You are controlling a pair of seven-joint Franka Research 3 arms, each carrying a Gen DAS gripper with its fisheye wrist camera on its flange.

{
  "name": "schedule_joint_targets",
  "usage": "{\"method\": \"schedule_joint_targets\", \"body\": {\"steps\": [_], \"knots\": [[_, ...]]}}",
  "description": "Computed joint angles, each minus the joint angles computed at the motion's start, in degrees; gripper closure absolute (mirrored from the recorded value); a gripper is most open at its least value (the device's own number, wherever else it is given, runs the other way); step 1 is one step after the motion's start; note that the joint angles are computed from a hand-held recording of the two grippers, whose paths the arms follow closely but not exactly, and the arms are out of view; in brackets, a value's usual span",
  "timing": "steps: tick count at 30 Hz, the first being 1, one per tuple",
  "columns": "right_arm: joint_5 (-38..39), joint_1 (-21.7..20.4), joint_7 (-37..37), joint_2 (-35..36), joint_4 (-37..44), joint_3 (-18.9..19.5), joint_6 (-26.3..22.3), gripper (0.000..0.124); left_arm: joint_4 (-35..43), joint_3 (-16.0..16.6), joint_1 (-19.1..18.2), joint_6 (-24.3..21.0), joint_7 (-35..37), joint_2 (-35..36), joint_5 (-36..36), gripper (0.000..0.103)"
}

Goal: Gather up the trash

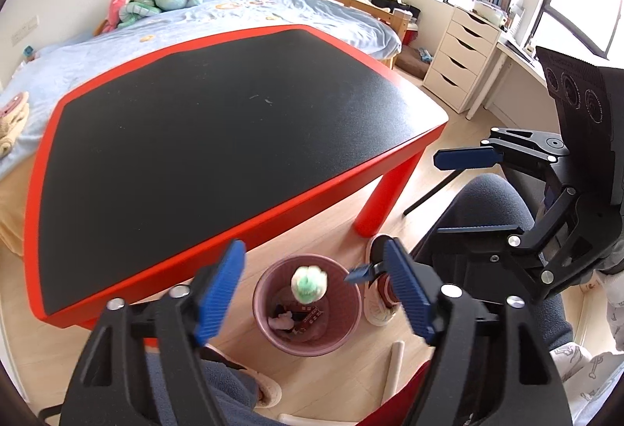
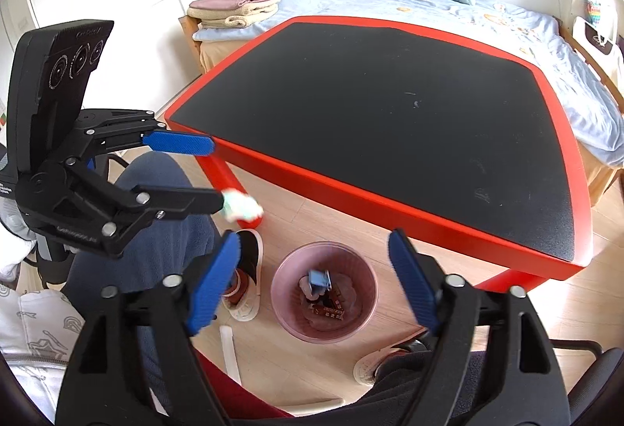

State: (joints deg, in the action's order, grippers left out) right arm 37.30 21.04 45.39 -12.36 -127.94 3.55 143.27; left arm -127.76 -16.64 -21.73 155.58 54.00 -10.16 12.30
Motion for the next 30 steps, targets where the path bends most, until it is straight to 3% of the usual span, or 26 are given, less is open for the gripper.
{"method": "schedule_joint_targets", "body": {"steps": [1,4,19,30], "knots": [[-0.6,-0.2,0.9,0.0,-0.1,0.2,0.6,0.03,-0.2,-0.2,0.3,0.4,-1.1,-0.2,0.7,0.013],[-0.7,-0.3,1.7,0.2,0.0,0.0,0.3,0.028,-0.1,-0.4,0.7,0.0,-2.7,-0.2,1.6,0.008],[-0.8,-0.2,3.6,0.7,0.5,0.2,0.6,0.024,-2.0,0.6,0.7,1.4,-3.8,-1.9,-1.0,0.008],[-2.2,-0.6,6.6,2.8,5.0,0.6,3.6,0.024,-0.3,0.1,3.9,-0.9,-8.1,-2.8,4.6,0.008]]}}
